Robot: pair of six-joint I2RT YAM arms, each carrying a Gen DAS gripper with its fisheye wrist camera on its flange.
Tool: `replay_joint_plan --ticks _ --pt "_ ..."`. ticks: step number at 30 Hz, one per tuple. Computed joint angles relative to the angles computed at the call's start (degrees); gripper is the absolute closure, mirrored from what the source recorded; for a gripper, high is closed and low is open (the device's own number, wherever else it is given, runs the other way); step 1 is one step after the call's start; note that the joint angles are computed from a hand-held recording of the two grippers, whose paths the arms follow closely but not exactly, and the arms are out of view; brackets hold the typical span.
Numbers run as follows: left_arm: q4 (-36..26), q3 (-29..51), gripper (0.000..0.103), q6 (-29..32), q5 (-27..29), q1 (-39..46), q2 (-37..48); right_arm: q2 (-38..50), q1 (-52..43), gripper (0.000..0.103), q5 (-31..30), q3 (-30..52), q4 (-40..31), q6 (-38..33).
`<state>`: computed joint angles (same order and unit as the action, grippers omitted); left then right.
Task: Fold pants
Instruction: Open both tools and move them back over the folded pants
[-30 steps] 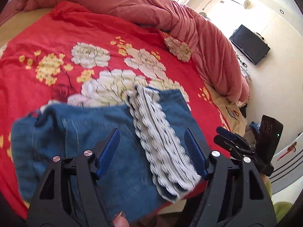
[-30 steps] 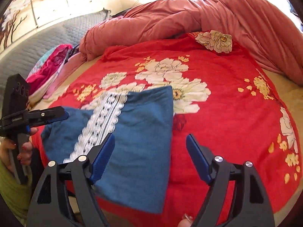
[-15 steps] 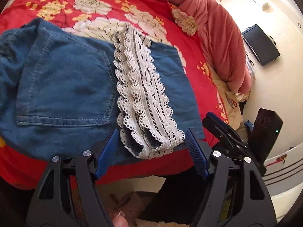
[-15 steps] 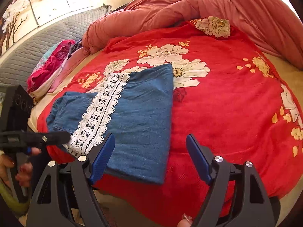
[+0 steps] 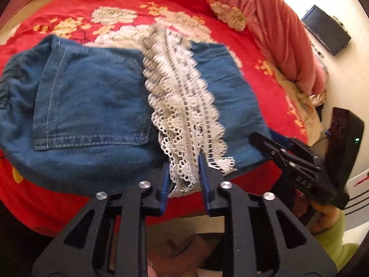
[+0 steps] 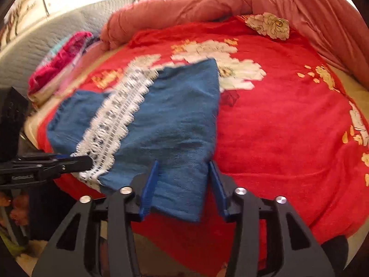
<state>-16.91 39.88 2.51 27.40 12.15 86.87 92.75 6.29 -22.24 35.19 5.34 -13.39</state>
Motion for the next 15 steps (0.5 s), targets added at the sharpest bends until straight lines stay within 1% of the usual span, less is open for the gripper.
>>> replay_joint_plan --ticks 3,7,12,15 --pt "1.45 -0.18 0.082 -0.03 -0.12 -0.22 1.05 0.64 -0.34 0.053 0.09 -0.61 1.14 0.29" --pt "2.3 -0.42 0.079 0.21 -1.11 -0.83 0.46 1.18 -0.36 0.051 0.72 -0.82 1.91 0.06" --pt "1.85 -1.5 0.07 0.2 -1.43 -0.15 -2.68 0.86 -0.76 0.047 0.62 -0.59 1.22 0.34" --pt "1.35 -2.21 0.068 0.45 -2.15 0.2 -5.17 0.08 -1.07 0.044 0.64 -0.78 0.72 0.75"
